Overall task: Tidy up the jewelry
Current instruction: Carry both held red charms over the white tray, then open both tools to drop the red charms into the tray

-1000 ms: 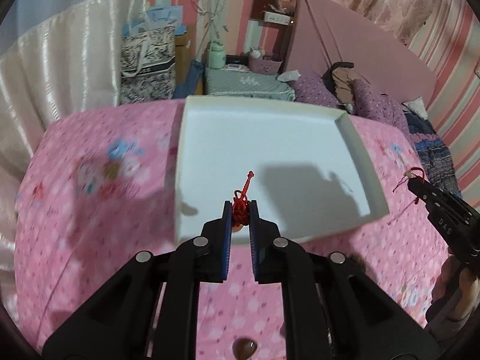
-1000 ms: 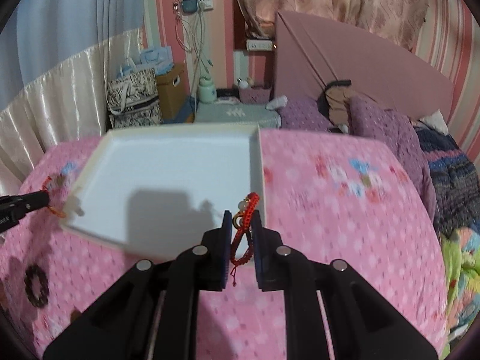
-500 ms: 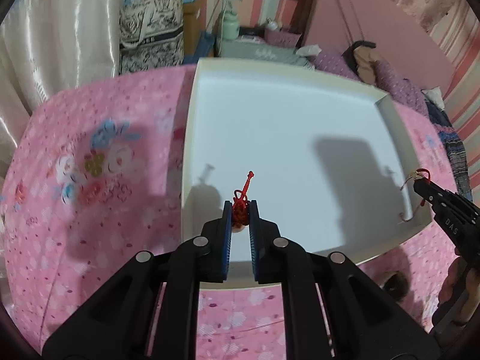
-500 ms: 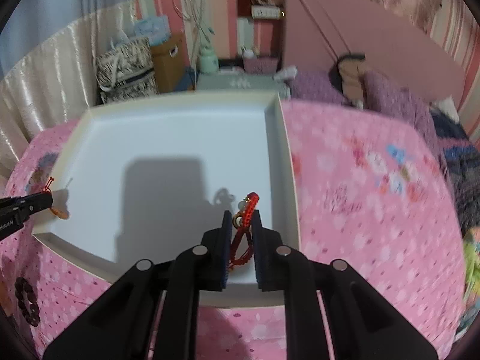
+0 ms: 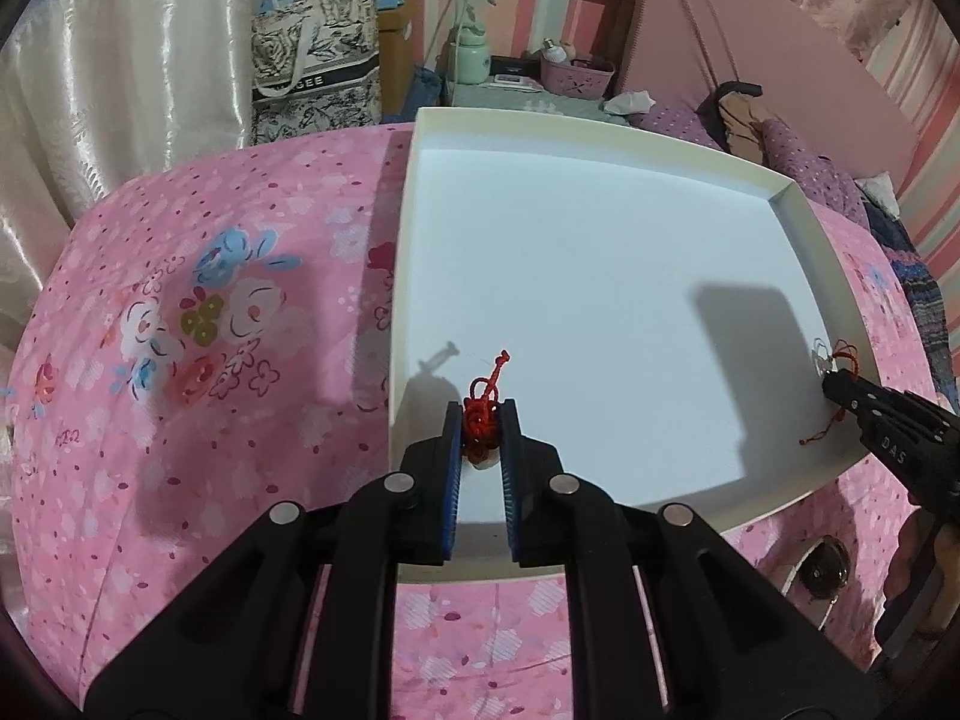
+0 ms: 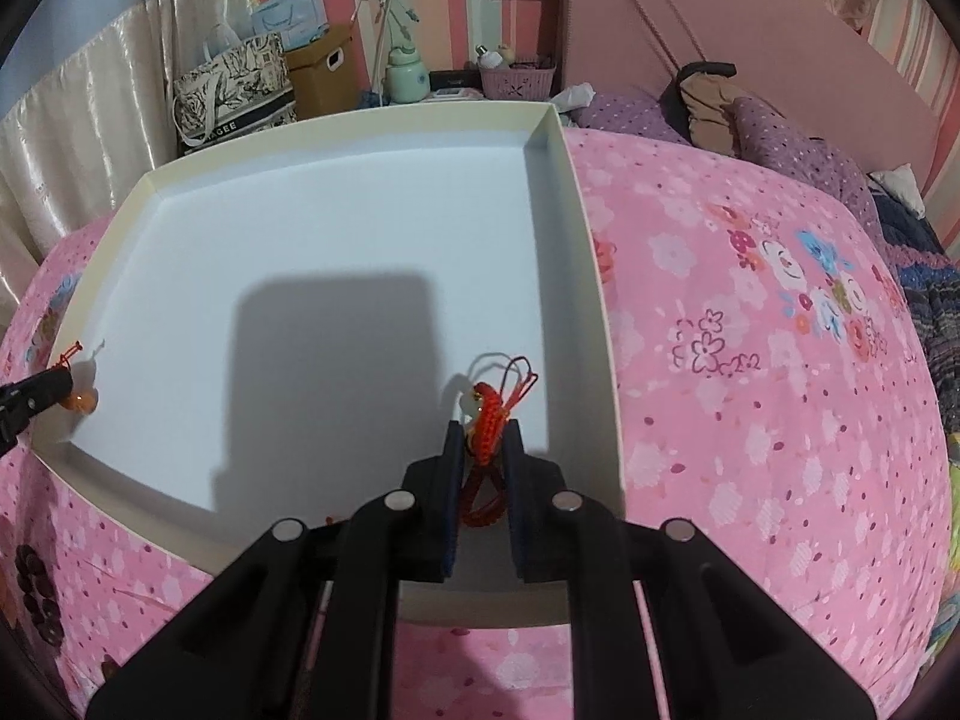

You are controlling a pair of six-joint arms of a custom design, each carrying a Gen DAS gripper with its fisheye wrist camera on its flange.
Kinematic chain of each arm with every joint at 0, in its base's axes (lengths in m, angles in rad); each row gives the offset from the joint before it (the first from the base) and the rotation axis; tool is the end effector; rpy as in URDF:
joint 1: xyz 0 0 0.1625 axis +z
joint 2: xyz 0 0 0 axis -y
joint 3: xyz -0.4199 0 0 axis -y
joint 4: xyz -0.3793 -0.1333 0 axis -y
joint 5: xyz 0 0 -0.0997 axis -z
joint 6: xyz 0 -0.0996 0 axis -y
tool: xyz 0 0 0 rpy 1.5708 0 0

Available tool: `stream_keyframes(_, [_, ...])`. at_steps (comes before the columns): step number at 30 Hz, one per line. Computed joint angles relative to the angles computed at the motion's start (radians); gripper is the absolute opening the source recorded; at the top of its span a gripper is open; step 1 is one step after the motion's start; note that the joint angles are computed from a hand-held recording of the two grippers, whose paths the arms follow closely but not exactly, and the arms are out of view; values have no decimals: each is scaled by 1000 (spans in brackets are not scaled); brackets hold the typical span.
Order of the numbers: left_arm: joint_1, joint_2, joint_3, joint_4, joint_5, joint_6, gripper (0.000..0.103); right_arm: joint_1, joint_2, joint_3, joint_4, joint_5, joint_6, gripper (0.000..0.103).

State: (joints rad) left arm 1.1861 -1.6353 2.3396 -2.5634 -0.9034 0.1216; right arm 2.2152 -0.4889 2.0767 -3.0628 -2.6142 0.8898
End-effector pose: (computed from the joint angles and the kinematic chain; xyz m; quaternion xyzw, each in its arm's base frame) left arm 0.0382 -0.4252 0.2893 0.1886 0.9170 -0.1771 0.3035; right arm 0.3133 -0.3383 -0.0790 -0.0823 -0.8624 0.3156 0.3872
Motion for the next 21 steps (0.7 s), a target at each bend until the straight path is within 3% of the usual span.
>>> stream_keyframes(10, [9, 24, -19, 6, 15, -22, 14, -6, -9, 16, -26, 16, -3, 15])
stream_keyframes(12, [9, 25, -21, 11, 16, -25, 14, -5, -10, 16, -21, 15, -2, 20])
stream_keyframes(13, [8, 24, -21, 12, 17, -26, 15, -2, -11, 15, -15, 9, 2, 33])
stream_keyframes(14, [7, 24, -21, 12, 18, -28, 18, 2, -8, 16, -36, 3, -12, 37])
stream_keyframes(17, [-1, 18, -13, 7, 26, -28, 28, 11, -7, 11, -33, -13, -13, 38])
stream_keyframes(21, [-12, 7, -5, 14, 29, -22, 28, 22, -3, 8, -73, -19, -53, 38])
